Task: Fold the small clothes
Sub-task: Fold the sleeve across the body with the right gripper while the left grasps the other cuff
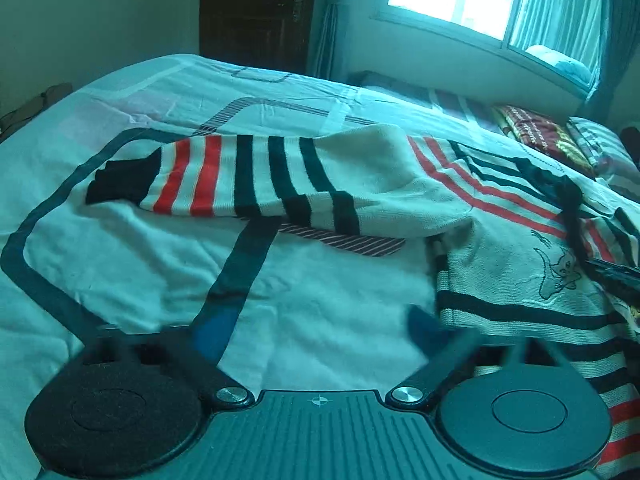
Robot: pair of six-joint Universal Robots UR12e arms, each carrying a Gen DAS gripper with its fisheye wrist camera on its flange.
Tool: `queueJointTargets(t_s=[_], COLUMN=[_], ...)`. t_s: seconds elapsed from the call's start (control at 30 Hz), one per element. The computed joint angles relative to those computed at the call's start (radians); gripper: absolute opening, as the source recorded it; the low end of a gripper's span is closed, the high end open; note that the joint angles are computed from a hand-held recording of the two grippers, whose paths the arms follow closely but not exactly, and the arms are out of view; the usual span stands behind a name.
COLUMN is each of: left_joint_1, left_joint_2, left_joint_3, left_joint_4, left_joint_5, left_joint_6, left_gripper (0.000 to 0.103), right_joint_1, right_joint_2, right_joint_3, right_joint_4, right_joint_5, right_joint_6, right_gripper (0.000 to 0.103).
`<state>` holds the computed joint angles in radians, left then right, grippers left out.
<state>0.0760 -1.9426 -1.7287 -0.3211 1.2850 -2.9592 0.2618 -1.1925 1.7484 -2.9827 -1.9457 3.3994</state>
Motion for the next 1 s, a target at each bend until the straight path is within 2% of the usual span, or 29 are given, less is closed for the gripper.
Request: queueJointTargets(t_s=[0.07,0.13,0.2,0.27,0.37,0.4,0.43,0.5,0.53,0.67,0.7,0.73,0.77,0.87,1.0], left_joint_1=[0.000,-0.006,-0.017,-0.038,-0.081,-0.099,-0.116,-0.144,-0.154,-0.187,-0.195,-0.205,-0.218,-0.226,-0.202], left_joint_2=[-0.006,-0.014,-0.032,-0.065,-0.130,-0.152,-0.172,-0.211,-0.226,-0.265,-0.269,-0.270,-0.271,-0.273,-0.253], left_joint_3=[0.011,0.021,0.043,0.084,0.172,0.205,0.236,0.293,0.314,0.372,0.380,0.383,0.390,0.393,0.360], left_joint_4=[-0.016,-0.012,-0.009,-0.028,-0.136,-0.189,-0.225,-0.281,-0.285,-0.281,-0.281,-0.275,-0.284,-0.262,-0.118], left_joint_5=[-0.041,-0.100,-0.184,-0.289,-0.422,-0.439,-0.434,-0.426,-0.420,-0.394,-0.383,-0.355,-0.312,-0.294,-0.321], left_joint_6=[-0.007,-0.014,-0.024,-0.040,-0.045,-0.030,-0.025,-0.030,-0.044,-0.068,-0.058,-0.037,-0.008,0.008,-0.018], left_gripper=[0.064,0.064,0.064,0.064,0.064,0.064,0.064,0.064,0.064,0.064,0.058,0.043,0.012,0.008,0.007], right_joint_1=[0.007,-0.006,0.000,-0.001,-0.013,-0.018,-0.024,-0.042,-0.051,-0.095,-0.108,-0.120,-0.132,-0.167,-0.208], right_joint_2=[0.001,-0.021,-0.048,-0.078,-0.124,-0.140,-0.157,-0.183,-0.194,-0.226,-0.230,-0.231,-0.230,-0.210,-0.190], right_joint_3=[0.002,0.031,0.073,0.108,0.163,0.183,0.207,0.246,0.266,0.343,0.363,0.381,0.395,0.432,0.447], right_joint_4=[-0.007,-0.054,-0.122,-0.140,-0.162,-0.173,-0.186,-0.214,-0.233,-0.315,-0.350,-0.383,-0.418,-0.540,-0.611], right_joint_5=[-0.017,0.029,-0.010,-0.027,-0.028,-0.025,-0.021,-0.003,0.002,0.038,0.051,0.061,0.069,0.092,0.140], right_joint_6=[-0.012,0.028,0.036,0.080,0.189,0.230,0.274,0.365,0.414,0.624,0.688,0.751,0.808,0.985,1.125], right_gripper=[0.029,0.027,0.027,0.027,0.029,0.031,0.034,0.047,0.049,0.050,0.052,0.052,0.052,0.052,0.050])
